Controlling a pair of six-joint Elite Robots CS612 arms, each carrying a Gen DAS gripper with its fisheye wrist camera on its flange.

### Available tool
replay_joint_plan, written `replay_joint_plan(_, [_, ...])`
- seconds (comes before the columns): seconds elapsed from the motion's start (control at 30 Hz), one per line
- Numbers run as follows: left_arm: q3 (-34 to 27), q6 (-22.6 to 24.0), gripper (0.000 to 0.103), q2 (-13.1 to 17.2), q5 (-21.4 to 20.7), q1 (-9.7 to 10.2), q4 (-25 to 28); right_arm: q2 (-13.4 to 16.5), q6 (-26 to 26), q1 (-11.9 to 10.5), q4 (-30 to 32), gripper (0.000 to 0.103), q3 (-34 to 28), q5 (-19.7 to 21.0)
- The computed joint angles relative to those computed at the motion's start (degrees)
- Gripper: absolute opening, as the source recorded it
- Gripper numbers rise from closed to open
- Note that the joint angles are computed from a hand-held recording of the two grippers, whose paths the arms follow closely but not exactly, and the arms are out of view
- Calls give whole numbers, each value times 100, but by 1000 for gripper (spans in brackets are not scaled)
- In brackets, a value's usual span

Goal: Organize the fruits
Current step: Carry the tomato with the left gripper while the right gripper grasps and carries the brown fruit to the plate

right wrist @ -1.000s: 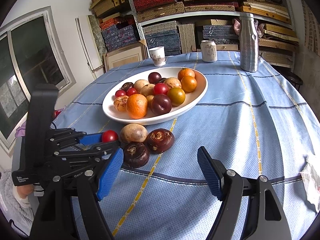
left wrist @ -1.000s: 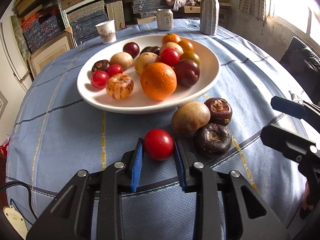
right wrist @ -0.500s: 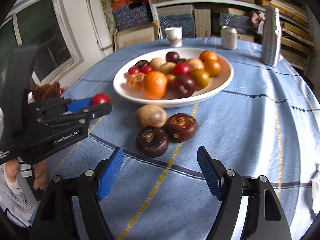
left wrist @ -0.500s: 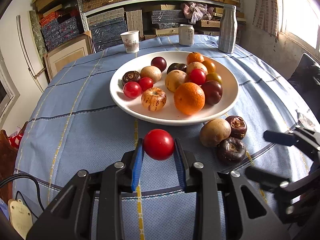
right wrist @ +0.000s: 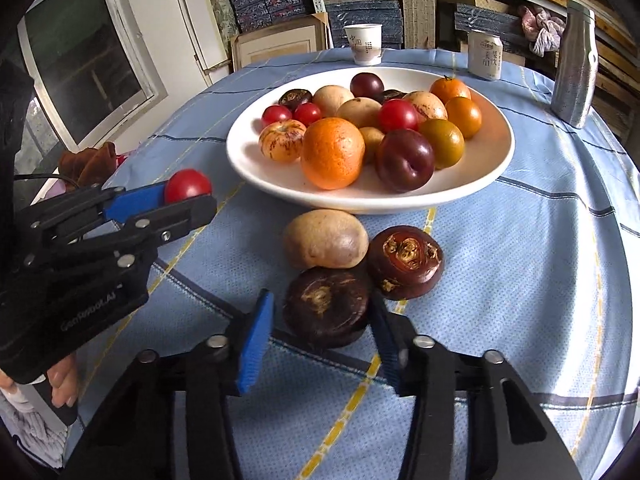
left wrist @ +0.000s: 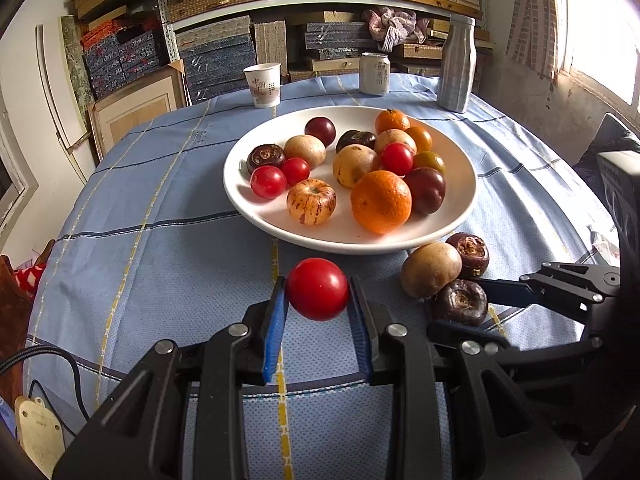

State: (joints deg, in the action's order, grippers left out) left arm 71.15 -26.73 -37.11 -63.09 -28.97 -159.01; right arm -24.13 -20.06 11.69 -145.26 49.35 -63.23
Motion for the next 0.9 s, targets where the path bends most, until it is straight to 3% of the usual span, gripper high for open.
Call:
replay_joint_plan(0.13, [10,-28,29,1,8,-3,-13,-11,-1,-46,12,43,33,199])
replay_joint_plan(0.23, [81,3,29,-22,243,-53,-175,-95,122,-111,-242,43,230,382])
replay_joint_plan(0.5, [298,94,29,-115,1024,-219,-739,-497,1100,-386,-2367,43,1292,729])
replay_joint_plan(0.57, [308,147,29,-124,1157,-244,-815,-557,1220,-434,-2664,43,1421,777])
replay_joint_plan(0.9, [162,236,29,-115,1489,-229,-769,-634,1273,-561,-3023,43,1333,816])
